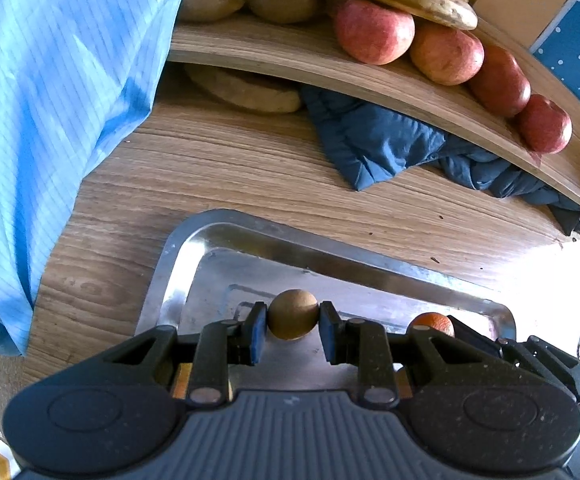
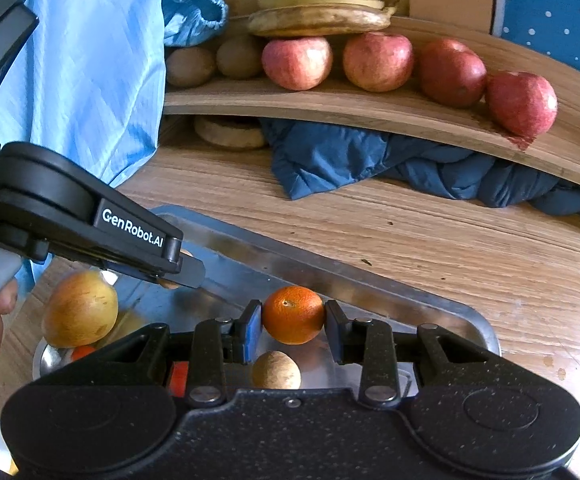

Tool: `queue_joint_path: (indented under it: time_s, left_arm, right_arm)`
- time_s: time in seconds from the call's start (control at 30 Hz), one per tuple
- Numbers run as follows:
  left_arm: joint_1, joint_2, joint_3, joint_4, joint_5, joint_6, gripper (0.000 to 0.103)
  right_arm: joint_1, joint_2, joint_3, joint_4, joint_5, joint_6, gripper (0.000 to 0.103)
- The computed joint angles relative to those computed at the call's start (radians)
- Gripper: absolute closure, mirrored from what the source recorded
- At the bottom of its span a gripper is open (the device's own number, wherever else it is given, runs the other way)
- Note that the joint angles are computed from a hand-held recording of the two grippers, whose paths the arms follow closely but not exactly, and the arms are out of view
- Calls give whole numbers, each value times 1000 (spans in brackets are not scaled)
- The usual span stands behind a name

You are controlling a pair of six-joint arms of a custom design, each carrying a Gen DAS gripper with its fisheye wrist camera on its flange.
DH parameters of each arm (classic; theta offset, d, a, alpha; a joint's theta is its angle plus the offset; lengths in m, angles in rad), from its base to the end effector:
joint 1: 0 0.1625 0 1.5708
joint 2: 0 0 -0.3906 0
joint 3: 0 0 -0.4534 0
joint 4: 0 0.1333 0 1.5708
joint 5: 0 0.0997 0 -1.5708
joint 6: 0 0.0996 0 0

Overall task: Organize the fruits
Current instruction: 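Carry the kiwi with the left tool while the right tool carries the orange over the tray, then open the left tool to set the kiwi down while the right tool releases the orange on the tray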

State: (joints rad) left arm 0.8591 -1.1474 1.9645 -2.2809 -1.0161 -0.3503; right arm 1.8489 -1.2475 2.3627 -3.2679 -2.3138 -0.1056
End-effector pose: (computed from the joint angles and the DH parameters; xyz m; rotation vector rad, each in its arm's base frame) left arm -0.2256 -0.5460 0.0932 0.5061 2.5496 -0.2547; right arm 0.1862 -0.4119 0.1192 0.1784 -2.3513 0.7774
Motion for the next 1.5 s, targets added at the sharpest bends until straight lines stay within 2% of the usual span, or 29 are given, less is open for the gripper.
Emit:
queue_joint_path:
  time_s: [0.83, 1.03, 1.1, 1.23, 1.5]
  left_arm:
    - [6, 3, -5, 4, 17, -18, 71]
    - [2, -7, 2, -7, 23, -15, 54]
    - [1, -8, 3, -13, 26, -14, 45]
    - [-2, -11, 7, -30, 20, -1, 38]
    - [-22, -28, 29, -59, 25, 9, 16]
  right_arm:
    - [-15, 13, -23, 48, 25, -24, 67]
    - [-8, 20, -24, 40, 8, -14, 62]
    - [-5, 21, -23, 33, 1, -11, 54]
    - [7, 24, -18, 7, -20, -5, 44]
    - [36, 16, 2, -52, -78, 14, 22]
